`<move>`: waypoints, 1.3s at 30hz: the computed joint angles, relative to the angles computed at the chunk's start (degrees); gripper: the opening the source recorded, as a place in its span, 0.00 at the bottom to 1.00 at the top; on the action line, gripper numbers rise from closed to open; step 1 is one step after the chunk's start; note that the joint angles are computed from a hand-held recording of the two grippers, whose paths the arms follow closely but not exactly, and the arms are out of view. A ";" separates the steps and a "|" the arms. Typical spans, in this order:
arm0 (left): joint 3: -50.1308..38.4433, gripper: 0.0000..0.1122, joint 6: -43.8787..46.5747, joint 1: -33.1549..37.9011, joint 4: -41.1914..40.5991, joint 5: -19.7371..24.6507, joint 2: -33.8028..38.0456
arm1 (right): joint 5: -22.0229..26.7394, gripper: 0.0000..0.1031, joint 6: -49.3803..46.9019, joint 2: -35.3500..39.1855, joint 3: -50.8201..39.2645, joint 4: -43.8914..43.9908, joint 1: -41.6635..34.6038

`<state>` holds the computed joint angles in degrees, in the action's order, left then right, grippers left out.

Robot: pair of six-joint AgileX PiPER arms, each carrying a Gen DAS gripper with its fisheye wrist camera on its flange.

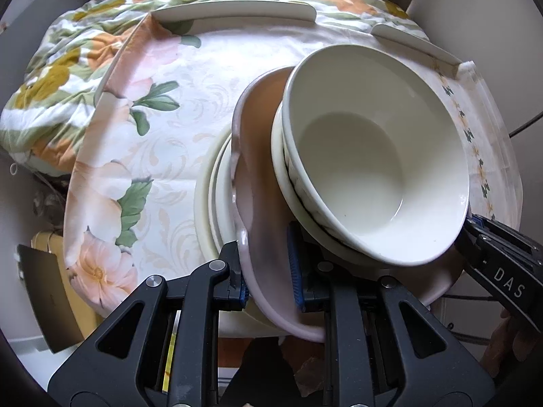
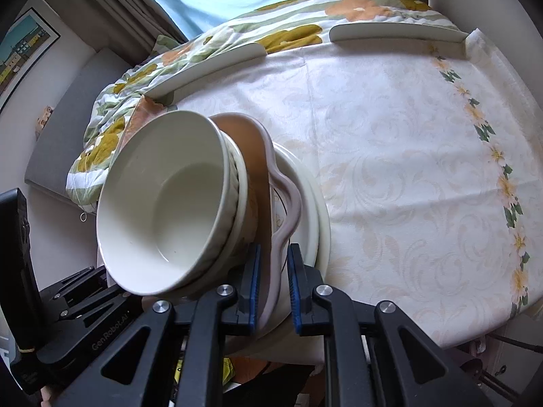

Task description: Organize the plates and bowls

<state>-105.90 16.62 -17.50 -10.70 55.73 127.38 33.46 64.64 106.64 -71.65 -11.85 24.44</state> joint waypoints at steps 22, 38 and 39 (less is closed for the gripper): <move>7.11 0.16 6.24 2.89 -3.76 0.09 -9.39 | 9.49 0.16 10.64 -5.43 -0.51 -9.41 5.61; 30.09 0.91 -5.29 -1.51 -1.63 -13.33 -41.17 | 31.65 0.96 21.60 -25.31 4.20 -30.67 21.22; 30.53 0.91 -6.50 -1.94 -0.62 -13.77 -43.11 | 34.15 0.96 21.70 -26.46 3.90 -31.83 22.69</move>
<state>-75.38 10.12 -19.45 -11.32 41.96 84.27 67.61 86.34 80.18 -67.75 -43.68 47.12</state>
